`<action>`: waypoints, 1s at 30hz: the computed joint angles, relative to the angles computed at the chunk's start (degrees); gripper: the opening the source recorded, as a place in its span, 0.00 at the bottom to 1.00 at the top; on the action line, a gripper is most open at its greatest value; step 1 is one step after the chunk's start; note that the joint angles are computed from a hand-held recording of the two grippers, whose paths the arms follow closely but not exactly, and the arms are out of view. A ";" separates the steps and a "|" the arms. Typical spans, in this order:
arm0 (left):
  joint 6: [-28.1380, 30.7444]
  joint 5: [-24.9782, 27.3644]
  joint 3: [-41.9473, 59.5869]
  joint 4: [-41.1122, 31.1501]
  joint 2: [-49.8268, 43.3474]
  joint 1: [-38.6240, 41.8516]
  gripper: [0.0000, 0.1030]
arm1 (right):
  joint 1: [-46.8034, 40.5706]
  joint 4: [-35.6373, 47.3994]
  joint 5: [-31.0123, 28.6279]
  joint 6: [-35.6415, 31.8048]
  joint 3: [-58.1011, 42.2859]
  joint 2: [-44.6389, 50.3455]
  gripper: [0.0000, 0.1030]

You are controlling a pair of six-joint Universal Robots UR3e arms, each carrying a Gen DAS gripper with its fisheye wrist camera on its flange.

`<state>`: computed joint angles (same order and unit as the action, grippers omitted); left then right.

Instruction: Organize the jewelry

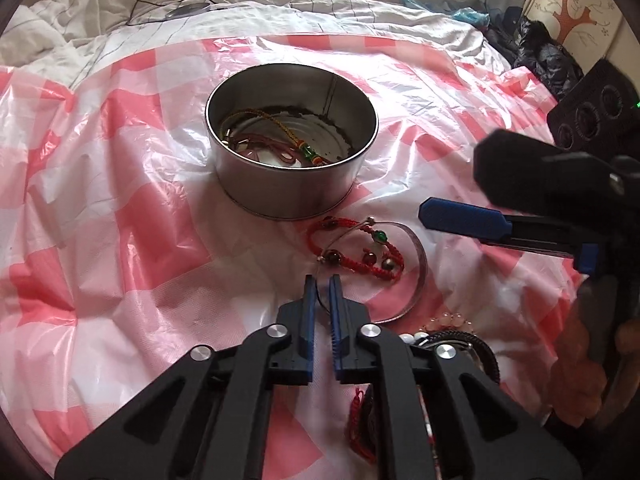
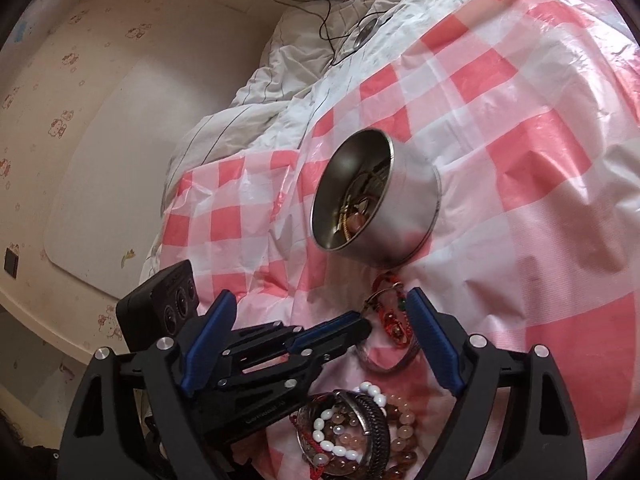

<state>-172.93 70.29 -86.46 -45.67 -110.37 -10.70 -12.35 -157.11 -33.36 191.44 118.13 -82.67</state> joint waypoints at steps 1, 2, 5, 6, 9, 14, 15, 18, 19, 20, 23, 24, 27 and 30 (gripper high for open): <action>0.44 -0.82 -0.64 -0.06 0.70 0.36 0.02 | -0.38 -0.23 -0.24 0.35 0.28 -0.10 0.82; 0.68 -1.74 -1.11 -0.03 1.22 0.72 0.02 | -0.47 -0.40 -0.89 0.73 0.37 -0.16 0.82; 1.52 -9.00 -3.34 -1.23 3.65 4.05 0.02 | -0.25 1.02 -4.02 0.24 -0.23 -0.72 0.82; 2.07 -11.86 -4.23 -1.67 4.69 5.49 0.02 | 0.04 1.70 -5.52 -0.09 -0.57 -1.02 0.82; 4.46 -20.98 -7.91 -2.94 9.00 11.37 0.02 | 0.97 3.46 -9.66 -0.73 -1.69 -1.15 0.82; 5.77 -32.87 -13.87 -4.14 14.74 22.90 0.00 | 4.76 5.71 -17.30 -2.40 -4.79 -0.80 0.83; 5.52 -34.29 -14.95 -3.99 15.46 24.87 0.00 | 6.25 6.21 -19.83 -2.95 -5.92 -0.63 0.83; 4.61 -34.44 -16.83 -3.66 17.14 28.13 0.00 | 13.97 8.43 -31.97 -6.34 -11.54 1.17 0.83; 4.10 -33.38 -17.04 -3.37 17.18 28.19 0.00 | 16.69 9.05 -35.73 -7.78 -13.27 2.12 0.83; 4.34 -32.11 -16.40 -4.14 17.04 28.06 0.00 | 19.45 9.63 -39.61 -9.32 -15.03 3.28 0.84; 3.28 -22.97 -13.09 -4.36 15.33 24.46 0.00 | 25.87 10.44 -48.94 -12.55 -18.98 6.76 0.84; 3.35 -20.79 -11.21 -5.49 14.00 23.23 0.00 | 26.56 10.26 -49.64 -13.46 -19.07 7.07 0.82; 3.57 -12.94 -7.83 -6.75 11.14 19.48 0.01 | 26.59 10.73 -49.77 -14.49 -18.67 7.00 0.37; 2.80 -6.39 -5.39 -6.81 8.28 15.49 0.12 | 23.18 11.15 -43.61 -13.59 -16.84 5.45 0.13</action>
<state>-170.13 63.91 -91.85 -52.48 -102.09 4.79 10.84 -145.96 -76.97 177.85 101.29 -77.22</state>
